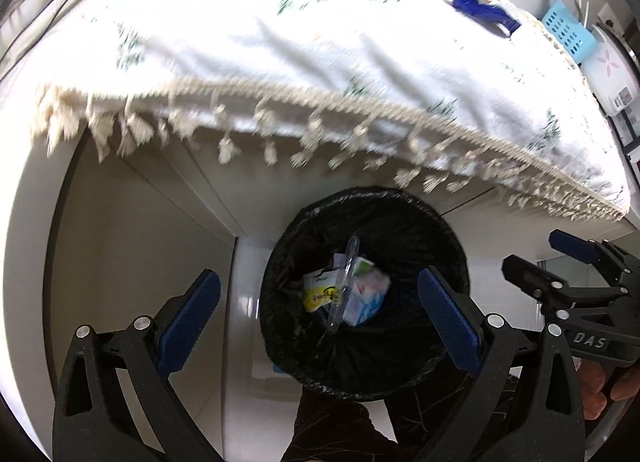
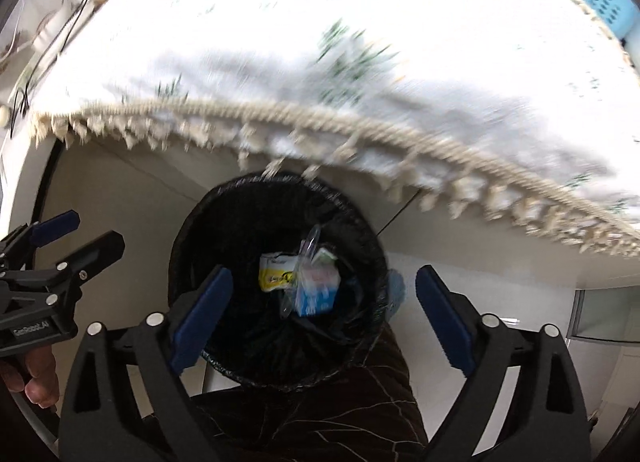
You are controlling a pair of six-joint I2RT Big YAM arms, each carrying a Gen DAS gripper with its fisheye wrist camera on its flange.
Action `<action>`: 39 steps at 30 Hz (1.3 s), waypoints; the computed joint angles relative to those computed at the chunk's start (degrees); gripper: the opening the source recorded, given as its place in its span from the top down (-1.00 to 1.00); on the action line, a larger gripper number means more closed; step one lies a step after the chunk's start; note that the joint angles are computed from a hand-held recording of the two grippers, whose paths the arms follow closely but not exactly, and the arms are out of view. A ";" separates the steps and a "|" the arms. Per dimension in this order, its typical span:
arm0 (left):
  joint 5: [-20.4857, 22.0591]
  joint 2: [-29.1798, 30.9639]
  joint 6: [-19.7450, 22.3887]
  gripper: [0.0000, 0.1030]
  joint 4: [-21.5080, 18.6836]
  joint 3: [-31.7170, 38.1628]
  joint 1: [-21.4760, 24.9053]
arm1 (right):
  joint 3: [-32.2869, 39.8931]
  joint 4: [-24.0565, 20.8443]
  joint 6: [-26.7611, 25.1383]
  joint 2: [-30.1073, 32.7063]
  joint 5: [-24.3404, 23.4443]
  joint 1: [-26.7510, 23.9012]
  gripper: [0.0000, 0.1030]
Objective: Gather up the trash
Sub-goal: 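Open the left tool to drop the tube while the right tool drops the carton, then raise both tools back over the table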
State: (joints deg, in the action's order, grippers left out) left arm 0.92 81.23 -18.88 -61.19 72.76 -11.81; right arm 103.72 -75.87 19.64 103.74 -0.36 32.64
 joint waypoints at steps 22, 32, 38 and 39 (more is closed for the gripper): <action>-0.92 12.10 2.41 -0.88 -7.23 26.23 -4.11 | 7.35 -3.22 -1.23 -6.11 8.24 -8.32 -0.85; -0.95 26.65 2.16 -0.88 -14.23 46.52 -4.16 | 17.16 -7.27 -5.44 -0.89 8.06 -13.68 -0.85; -0.58 36.99 0.82 -0.88 -21.23 61.57 -3.78 | 24.87 -10.09 -7.32 4.54 5.87 -16.41 -0.85; -0.80 38.78 0.86 -0.88 -22.70 64.26 -3.82 | 26.20 -10.45 -7.91 5.46 5.83 -16.64 -0.85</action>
